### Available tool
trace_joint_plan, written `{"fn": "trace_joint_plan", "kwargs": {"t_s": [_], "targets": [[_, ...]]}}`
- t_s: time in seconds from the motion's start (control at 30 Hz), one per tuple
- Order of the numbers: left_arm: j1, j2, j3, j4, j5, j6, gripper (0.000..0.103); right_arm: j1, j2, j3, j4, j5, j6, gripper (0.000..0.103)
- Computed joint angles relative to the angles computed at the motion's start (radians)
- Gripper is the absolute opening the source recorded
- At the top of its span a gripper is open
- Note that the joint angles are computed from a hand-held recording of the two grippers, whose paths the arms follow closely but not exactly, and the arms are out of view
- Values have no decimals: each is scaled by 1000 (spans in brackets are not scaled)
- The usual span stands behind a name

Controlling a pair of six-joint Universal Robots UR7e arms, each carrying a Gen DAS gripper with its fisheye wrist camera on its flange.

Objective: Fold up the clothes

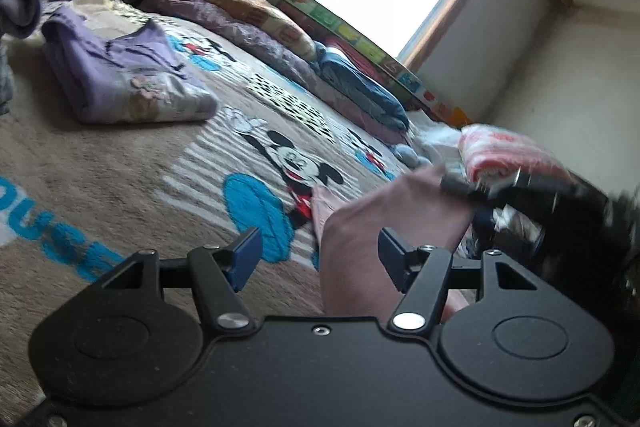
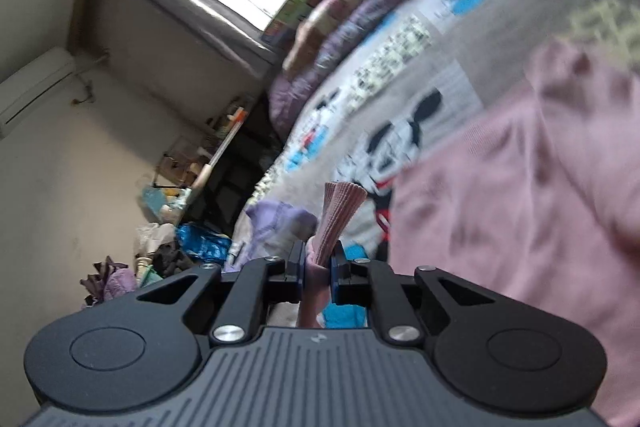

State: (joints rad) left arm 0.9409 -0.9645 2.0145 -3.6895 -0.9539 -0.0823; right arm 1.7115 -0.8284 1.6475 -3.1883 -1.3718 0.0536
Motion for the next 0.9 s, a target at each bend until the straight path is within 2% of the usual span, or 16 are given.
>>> {"fn": "trace_joint_plan", "kwargs": {"t_s": [0.13, 0.2, 0.3, 0.47, 0.53, 0.6, 0.7, 0.77, 0.9], "targets": [[-21, 6, 4, 45, -17, 34, 64, 0, -36, -15, 22, 18, -34, 14], [-40, 8, 10, 76, -13, 68, 71, -4, -55, -20, 38, 22, -54, 14], [-72, 12, 24, 130, 6, 123, 75, -9, -82, -28, 63, 28, -83, 14], [-111, 38, 29, 242, 64, 84, 75, -15, -119, -26, 94, 34, -122, 14], [-135, 79, 18, 239, 136, 95, 67, -21, -135, -17, 97, 43, -132, 14], [-160, 131, 1, 200, 224, 137, 42, -29, -151, -5, 96, 54, -138, 14], [-195, 214, -31, 127, 365, 288, 20, -42, -171, 10, 94, 72, -142, 14], [-215, 269, -55, 48, 422, 421, 16, -50, -184, 21, 93, 82, -154, 13], [-234, 352, -102, -60, 477, 653, 14, -71, -213, 43, 91, 107, -182, 13]]}}
